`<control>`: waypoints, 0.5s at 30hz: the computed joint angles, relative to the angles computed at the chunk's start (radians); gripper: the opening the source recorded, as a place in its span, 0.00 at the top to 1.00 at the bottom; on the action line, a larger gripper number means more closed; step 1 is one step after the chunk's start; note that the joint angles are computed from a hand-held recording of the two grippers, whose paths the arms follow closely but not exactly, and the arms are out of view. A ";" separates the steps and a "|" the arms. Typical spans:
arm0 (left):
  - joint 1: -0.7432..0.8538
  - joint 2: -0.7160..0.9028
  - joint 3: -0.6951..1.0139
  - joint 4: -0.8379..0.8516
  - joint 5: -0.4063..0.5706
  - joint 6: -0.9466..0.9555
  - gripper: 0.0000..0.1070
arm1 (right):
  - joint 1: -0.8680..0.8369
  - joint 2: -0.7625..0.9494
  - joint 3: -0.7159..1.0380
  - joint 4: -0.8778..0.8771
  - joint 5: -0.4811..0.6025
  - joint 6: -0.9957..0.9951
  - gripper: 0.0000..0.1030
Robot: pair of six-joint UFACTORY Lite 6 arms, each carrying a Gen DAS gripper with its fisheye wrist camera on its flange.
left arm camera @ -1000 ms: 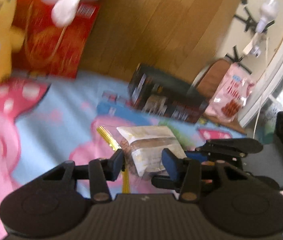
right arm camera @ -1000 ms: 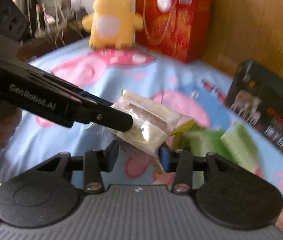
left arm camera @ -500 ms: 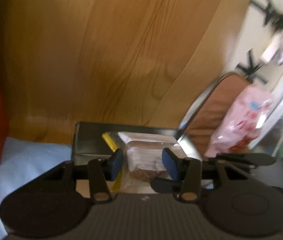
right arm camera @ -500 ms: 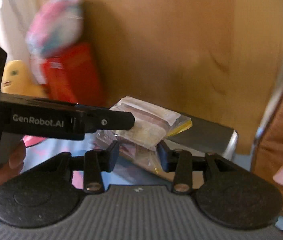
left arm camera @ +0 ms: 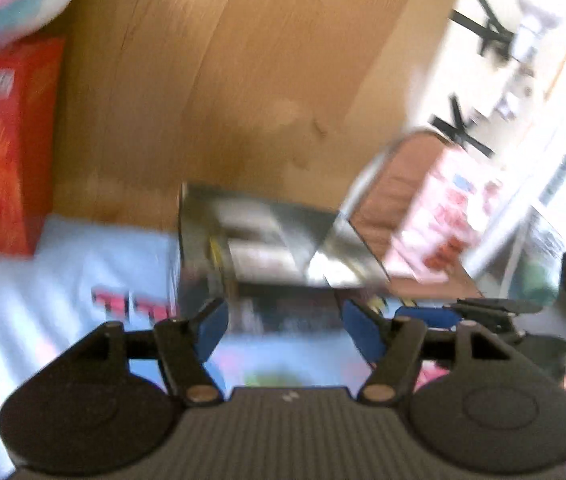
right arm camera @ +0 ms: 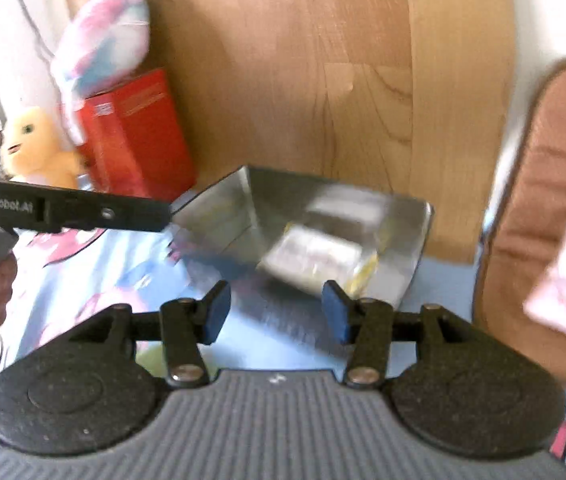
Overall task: Organize snacks
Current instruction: 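Grasp the green snack pack with the left gripper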
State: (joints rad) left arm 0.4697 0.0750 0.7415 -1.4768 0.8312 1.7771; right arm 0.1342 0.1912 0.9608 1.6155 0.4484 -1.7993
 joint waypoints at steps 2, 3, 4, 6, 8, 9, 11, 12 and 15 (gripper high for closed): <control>0.037 -0.049 -0.107 -0.020 0.011 0.099 0.39 | -0.054 -0.104 -0.150 0.007 0.056 -0.022 0.48; 0.024 -0.060 -0.137 -0.046 -0.021 0.131 0.39 | -0.084 -0.146 -0.219 0.009 0.089 -0.036 0.48; 0.002 -0.061 -0.165 -0.080 -0.064 0.155 0.42 | -0.096 -0.180 -0.276 0.012 0.100 -0.045 0.48; -0.008 -0.027 -0.182 -0.082 -0.081 0.157 0.51 | -0.077 -0.224 -0.377 0.064 0.044 -0.098 0.49; -0.025 -0.010 -0.213 -0.071 -0.093 0.146 0.57 | -0.084 -0.226 -0.430 0.095 0.020 -0.114 0.49; -0.033 -0.060 -0.274 -0.108 -0.105 0.204 0.57 | -0.113 -0.222 -0.461 0.136 0.053 -0.139 0.49; -0.048 -0.192 -0.381 -0.067 -0.135 0.218 0.57 | -0.147 -0.268 -0.507 0.141 0.051 -0.144 0.49; -0.021 -0.226 -0.414 -0.009 -0.113 0.193 0.56 | -0.158 -0.307 -0.530 0.142 0.037 -0.148 0.49; 0.145 -0.284 -0.458 0.181 -0.008 0.156 0.55 | -0.171 -0.429 -0.590 0.113 -0.016 -0.135 0.49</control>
